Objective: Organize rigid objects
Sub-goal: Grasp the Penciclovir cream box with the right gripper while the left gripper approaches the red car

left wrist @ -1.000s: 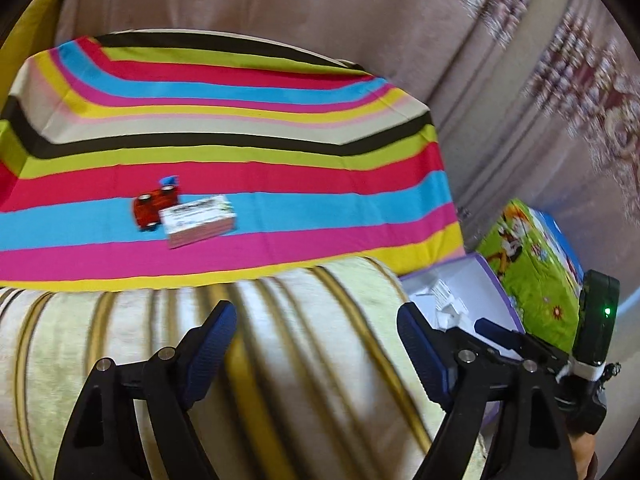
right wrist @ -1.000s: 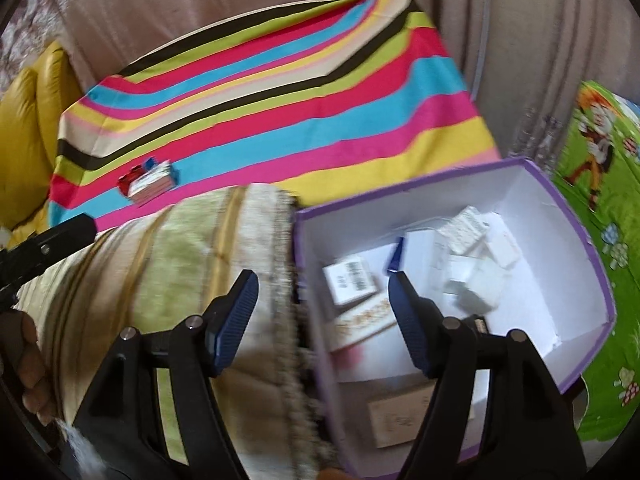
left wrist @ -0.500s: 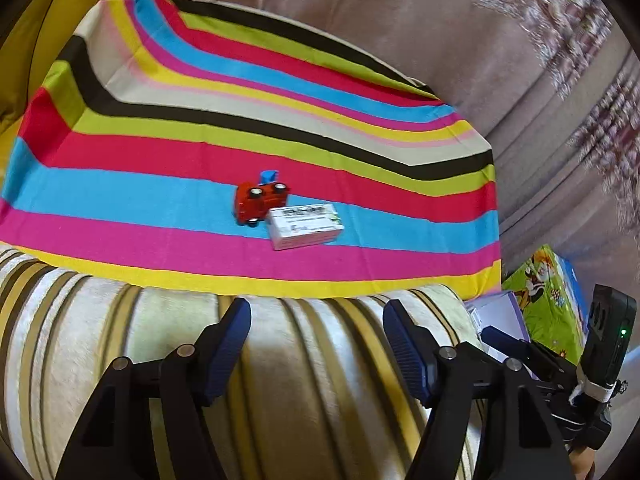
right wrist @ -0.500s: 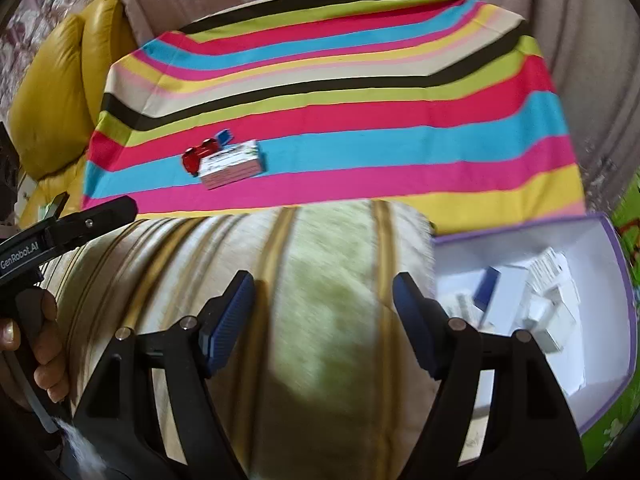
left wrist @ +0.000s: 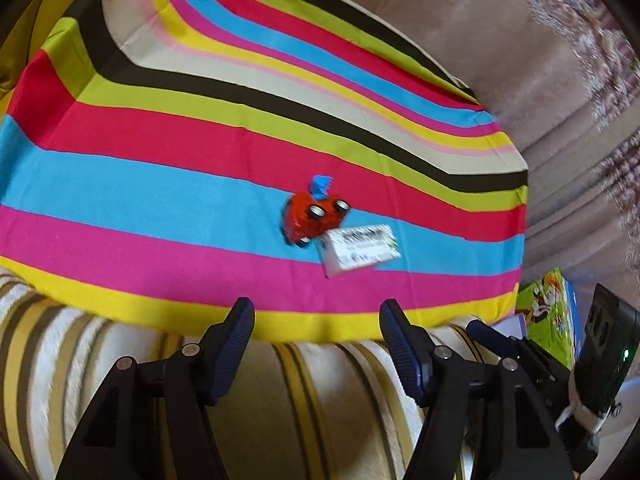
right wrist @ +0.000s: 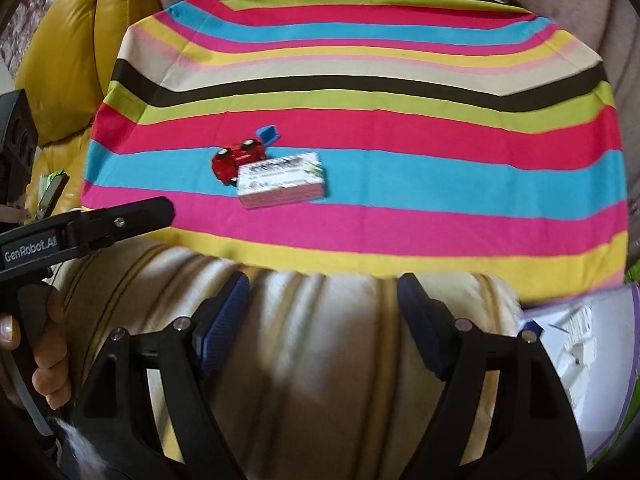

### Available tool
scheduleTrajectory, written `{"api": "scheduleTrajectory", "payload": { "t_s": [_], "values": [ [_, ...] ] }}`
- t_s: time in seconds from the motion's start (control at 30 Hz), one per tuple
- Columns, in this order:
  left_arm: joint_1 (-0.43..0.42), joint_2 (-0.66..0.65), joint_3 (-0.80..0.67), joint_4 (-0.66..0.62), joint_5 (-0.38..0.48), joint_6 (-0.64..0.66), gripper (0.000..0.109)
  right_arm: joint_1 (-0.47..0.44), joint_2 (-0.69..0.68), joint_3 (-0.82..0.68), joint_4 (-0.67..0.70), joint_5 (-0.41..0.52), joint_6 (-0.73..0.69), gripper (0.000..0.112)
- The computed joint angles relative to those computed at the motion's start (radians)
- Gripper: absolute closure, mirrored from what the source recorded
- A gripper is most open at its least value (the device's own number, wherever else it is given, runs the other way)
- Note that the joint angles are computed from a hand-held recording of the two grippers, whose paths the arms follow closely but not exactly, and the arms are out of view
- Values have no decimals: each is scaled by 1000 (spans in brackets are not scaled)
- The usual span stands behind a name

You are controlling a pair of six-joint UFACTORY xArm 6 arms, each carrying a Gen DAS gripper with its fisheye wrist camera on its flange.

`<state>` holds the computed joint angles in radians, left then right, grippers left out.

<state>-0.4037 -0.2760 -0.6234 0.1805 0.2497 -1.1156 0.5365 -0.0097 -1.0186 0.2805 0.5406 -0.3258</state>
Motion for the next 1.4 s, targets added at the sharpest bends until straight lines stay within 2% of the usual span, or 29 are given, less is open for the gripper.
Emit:
{"api": "scheduleTrajectory", "payload": {
  "t_s": [0.27,0.63,0.8,1.07,1.17,1.3,1.4],
  "values": [
    [43,24,-13,-140,-8,122,43,50,117,-125,-43,29,26,32],
    [83,92,-94,-219,10,193,43,78,248,-263,-74,58,61,32],
    [91,144,-138,-348,19,270,42,83,298,-315,-90,67,75,32],
    [88,207,-191,-475,14,307,42,82,345,-351,-95,41,82,31],
    [87,214,-197,-464,5,284,42,75,361,-372,-38,72,42,31],
    [93,216,-198,-377,-2,192,41,70,354,-368,14,67,-2,23],
    [97,216,-197,-311,4,140,41,77,364,-384,-25,78,-6,23]
  ]
}}
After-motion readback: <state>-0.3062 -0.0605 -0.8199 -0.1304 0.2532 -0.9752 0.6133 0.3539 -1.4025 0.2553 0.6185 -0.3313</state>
